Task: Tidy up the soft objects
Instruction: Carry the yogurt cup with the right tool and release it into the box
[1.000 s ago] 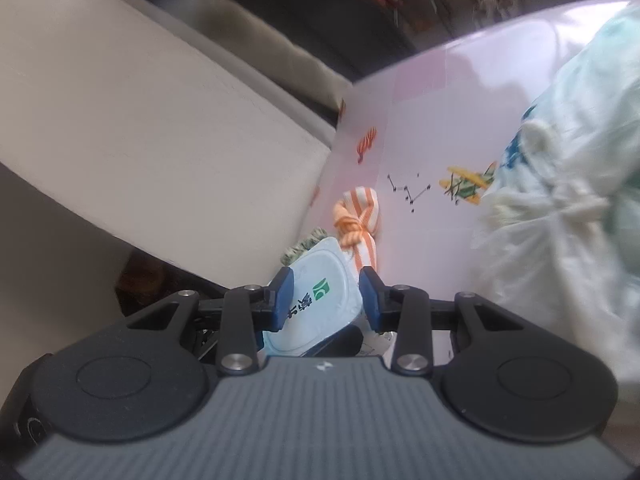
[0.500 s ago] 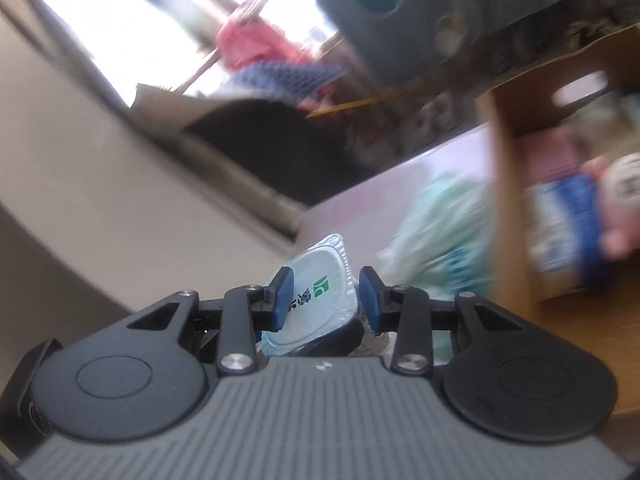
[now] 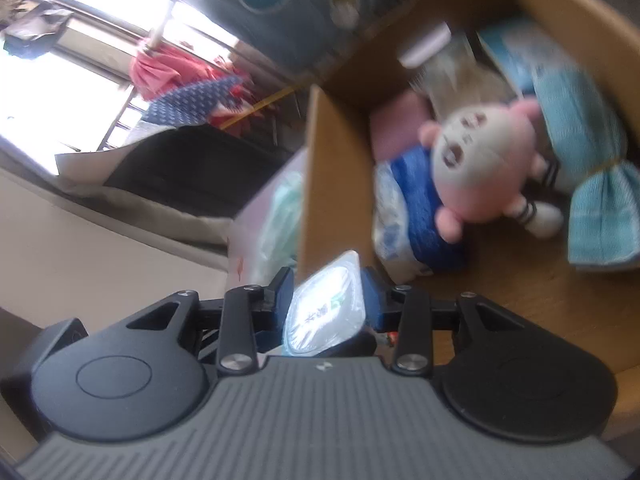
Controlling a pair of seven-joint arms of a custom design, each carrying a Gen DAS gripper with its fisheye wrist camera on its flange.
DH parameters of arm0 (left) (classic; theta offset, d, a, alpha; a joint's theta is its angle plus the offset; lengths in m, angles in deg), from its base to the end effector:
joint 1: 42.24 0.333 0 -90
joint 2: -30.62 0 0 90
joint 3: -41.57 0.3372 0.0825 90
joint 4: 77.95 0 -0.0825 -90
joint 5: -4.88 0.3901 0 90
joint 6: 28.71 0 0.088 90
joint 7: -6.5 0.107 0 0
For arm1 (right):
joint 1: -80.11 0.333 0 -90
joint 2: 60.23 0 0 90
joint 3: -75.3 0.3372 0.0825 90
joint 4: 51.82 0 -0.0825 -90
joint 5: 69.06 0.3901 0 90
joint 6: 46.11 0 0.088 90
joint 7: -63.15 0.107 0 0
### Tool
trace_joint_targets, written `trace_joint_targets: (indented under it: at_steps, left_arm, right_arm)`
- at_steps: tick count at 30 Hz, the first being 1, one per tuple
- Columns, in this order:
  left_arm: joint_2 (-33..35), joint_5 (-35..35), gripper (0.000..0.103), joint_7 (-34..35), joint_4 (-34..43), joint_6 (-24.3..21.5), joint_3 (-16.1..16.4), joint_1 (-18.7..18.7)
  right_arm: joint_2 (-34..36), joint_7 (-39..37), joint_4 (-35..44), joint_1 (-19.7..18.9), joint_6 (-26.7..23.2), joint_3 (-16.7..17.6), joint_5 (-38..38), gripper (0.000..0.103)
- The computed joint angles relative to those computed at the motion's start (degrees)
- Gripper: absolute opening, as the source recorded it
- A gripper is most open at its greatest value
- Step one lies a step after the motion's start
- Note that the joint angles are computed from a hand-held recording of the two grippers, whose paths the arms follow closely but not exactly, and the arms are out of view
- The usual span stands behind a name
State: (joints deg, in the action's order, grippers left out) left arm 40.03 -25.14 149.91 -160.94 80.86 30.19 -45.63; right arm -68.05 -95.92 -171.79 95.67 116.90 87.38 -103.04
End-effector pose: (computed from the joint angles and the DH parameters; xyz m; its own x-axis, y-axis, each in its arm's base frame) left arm 0.6175 -0.1873 0.6546 -0.8924 -0.4361 0.1155 -0.4189 0.7058 -0.5713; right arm 0.4832 0.2937 0.5973 -0.4367 -0.4811 -0.7602 -0.4374 0.8519 -0.2879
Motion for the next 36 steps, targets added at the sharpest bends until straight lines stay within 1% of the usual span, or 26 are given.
trace_joint_targets:
  at_steps: [1, 3, 4, 5, 7, 9, 13, 16, 18, 19, 22, 24, 25, 26, 29, 31, 36]
  left_arm:
    - [0.24, 0.19, 0.052, 0.08, 0.15, -0.13, 0.15, 0.16]
    - [-1.09, -1.40, 0.054, 2.07, -1.61, 1.20, 0.14, 0.67]
    - [-1.43, -1.68, 0.054, 2.84, -1.88, 1.40, 0.19, 0.73]
    - [-1.52, -2.07, 0.054, 3.36, -1.86, 1.43, 0.30, 0.81]
    - [-2.23, -3.25, 0.054, 4.12, -2.58, 1.53, 0.74, 1.29]
    - [-2.11, -4.55, 0.054, 4.42, -1.97, 0.80, 1.12, 1.80]
    - [-2.83, -7.03, 0.055, 5.27, -1.34, 0.14, 2.20, 3.45]
    - [-2.53, -8.67, 0.056, 5.40, -0.19, -0.28, 2.94, 4.75]
    - [-2.12, -9.41, 0.057, 5.45, 0.48, -0.17, 3.36, 5.68]
    - [-1.82, -9.52, 0.057, 5.48, 0.88, -0.20, 3.56, 6.17]
    - [-0.80, -9.19, 0.057, 5.06, 2.04, 0.01, 4.12, 7.69]
    - [-0.14, -8.86, 0.057, 4.73, 2.62, 0.20, 4.41, 8.77]
    - [0.12, -8.78, 0.057, 4.77, 2.76, 0.28, 4.59, 9.41]
    - [0.32, -8.51, 0.057, 4.62, 2.77, 0.44, 4.73, 9.95]
    - [1.12, -7.64, 0.057, 3.99, 3.10, 0.34, 5.16, 11.59]
    - [1.28, -7.09, 0.057, 3.75, 2.95, 0.74, 5.47, 12.66]
    - [1.67, -6.90, 0.057, 3.19, 2.56, 1.94, 6.24, 15.21]
  right_arm:
    - [0.55, -1.35, -0.54, 0.38, 0.85, -0.68, 2.03, 0.039]
    - [1.29, -6.56, -2.83, 1.67, 5.22, -2.80, 9.42, 0.039]
    - [1.37, -7.75, -3.52, 1.91, 6.09, -3.04, 11.85, 0.039]
    - [1.62, -9.66, -3.63, 2.17, 5.46, -3.23, 14.02, 0.039]
    - [1.44, -10.08, -3.31, 1.44, 3.44, -2.65, 13.61, 0.039]
    - [1.27, -7.93, -2.87, 0.21, 2.04, -1.82, 10.49, 0.039]
    - [1.22, -5.82, -0.51, -0.66, -4.27, -1.20, 5.18, 0.039]
    - [2.46, -6.06, 0.82, -0.18, -6.39, -2.01, 5.16, 0.039]
    - [3.92, -7.62, 1.80, 0.43, -8.04, -2.93, 6.55, 0.039]
    - [4.27, -8.07, 1.78, 0.74, -8.03, -3.43, 7.56, 0.038]
    - [5.84, -11.04, 1.12, 1.52, -4.35, -4.93, 12.98, 0.032]
    - [6.41, -15.52, 1.51, 2.19, -4.21, -5.43, 17.49, 0.032]
    - [6.60, -17.02, 1.36, 2.38, -3.24, -5.63, 19.07, 0.032]
    - [6.76, -18.35, 1.24, 2.62, -2.23, -5.71, 20.54, 0.030]
    - [7.28, -22.80, 1.48, 3.44, -1.22, -5.65, 24.66, 0.028]
    - [7.56, -26.57, 1.13, 4.11, 0.33, -5.48, 29.18, 0.027]
    - [7.98, -32.00, 2.41, 5.49, -0.91, -5.02, 34.38, 0.027]
